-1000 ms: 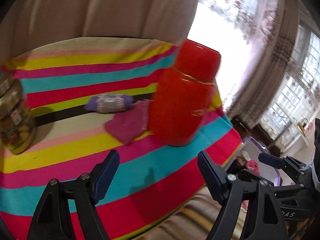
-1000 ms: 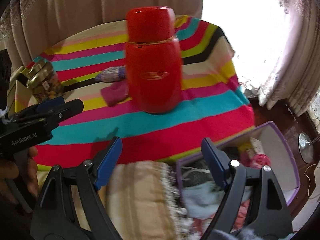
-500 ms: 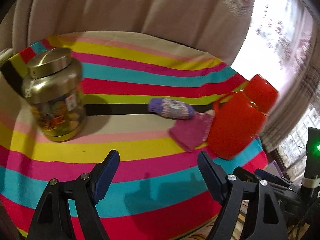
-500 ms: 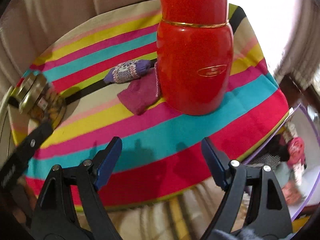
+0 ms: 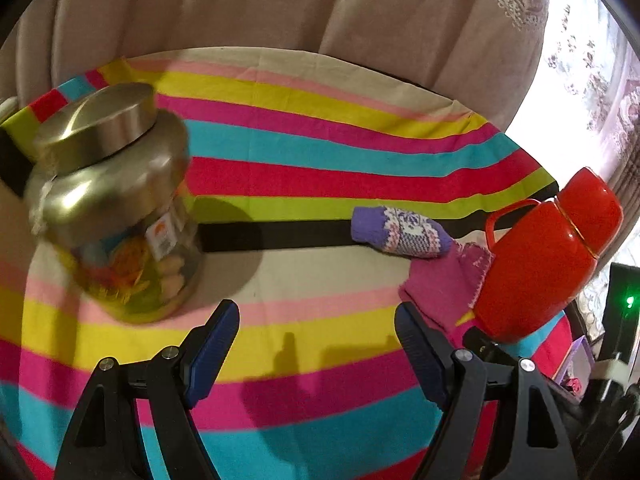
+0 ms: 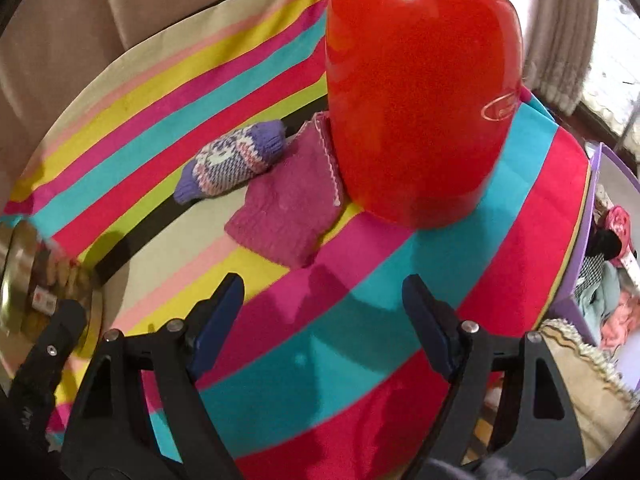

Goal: Organize soft objects
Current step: 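Grasp the purple patterned mitten with left tool while right grasps pink knit glove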

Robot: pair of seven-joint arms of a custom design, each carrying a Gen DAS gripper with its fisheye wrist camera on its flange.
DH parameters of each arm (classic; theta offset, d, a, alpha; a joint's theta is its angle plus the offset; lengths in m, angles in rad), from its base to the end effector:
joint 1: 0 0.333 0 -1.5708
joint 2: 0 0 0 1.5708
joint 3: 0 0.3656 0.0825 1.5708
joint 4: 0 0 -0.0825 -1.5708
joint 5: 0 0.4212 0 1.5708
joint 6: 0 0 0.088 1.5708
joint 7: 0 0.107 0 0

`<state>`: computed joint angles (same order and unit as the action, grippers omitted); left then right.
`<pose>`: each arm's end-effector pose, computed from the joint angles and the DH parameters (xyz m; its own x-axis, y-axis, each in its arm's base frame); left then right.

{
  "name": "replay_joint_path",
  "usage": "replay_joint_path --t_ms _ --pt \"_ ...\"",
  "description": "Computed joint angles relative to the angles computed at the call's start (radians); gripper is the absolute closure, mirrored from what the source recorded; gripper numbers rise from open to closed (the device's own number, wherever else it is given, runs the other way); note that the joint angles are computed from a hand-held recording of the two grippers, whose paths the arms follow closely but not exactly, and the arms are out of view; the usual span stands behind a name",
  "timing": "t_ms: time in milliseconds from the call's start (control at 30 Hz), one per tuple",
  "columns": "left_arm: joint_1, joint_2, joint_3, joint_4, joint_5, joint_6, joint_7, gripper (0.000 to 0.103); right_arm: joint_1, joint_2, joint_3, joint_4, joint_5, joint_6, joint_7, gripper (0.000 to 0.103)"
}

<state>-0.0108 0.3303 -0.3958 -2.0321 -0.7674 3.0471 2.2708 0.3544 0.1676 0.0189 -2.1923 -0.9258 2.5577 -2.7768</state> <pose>0.6436 -0.1979 0.3768 -0.3646 -0.9058 0.2159 -0.7439 0.1438 -0.6526 0.5553 0.2297 0.3473 -0.6873 -0.7069 -0.1668 -0.5381 0.6498 -0.5369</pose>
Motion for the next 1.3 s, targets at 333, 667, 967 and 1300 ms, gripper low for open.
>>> replay_joint_path --t_ms 333,667,967,1300 --pt "-0.048 0.170 0.049 0.236 0.201 -0.099 -0.075 0.022 0.022 0.102 -0.037 0.111 0.021 -0.037 0.092 0.017" --pt "-0.042 0.370 0.022 0.556 0.224 -0.405 0.007 0.022 0.047 0.198 -0.064 0.219 0.057 -0.112 0.098 0.017" --pt "-0.100 0.530 0.052 0.806 0.257 -0.618 0.006 0.021 0.048 0.263 -0.083 0.284 0.086 -0.109 0.072 0.015" --pt "-0.158 0.645 0.081 0.967 0.348 -0.684 -0.034 0.020 0.062 0.344 -0.095 0.385 0.095 -0.183 -0.047 0.002"
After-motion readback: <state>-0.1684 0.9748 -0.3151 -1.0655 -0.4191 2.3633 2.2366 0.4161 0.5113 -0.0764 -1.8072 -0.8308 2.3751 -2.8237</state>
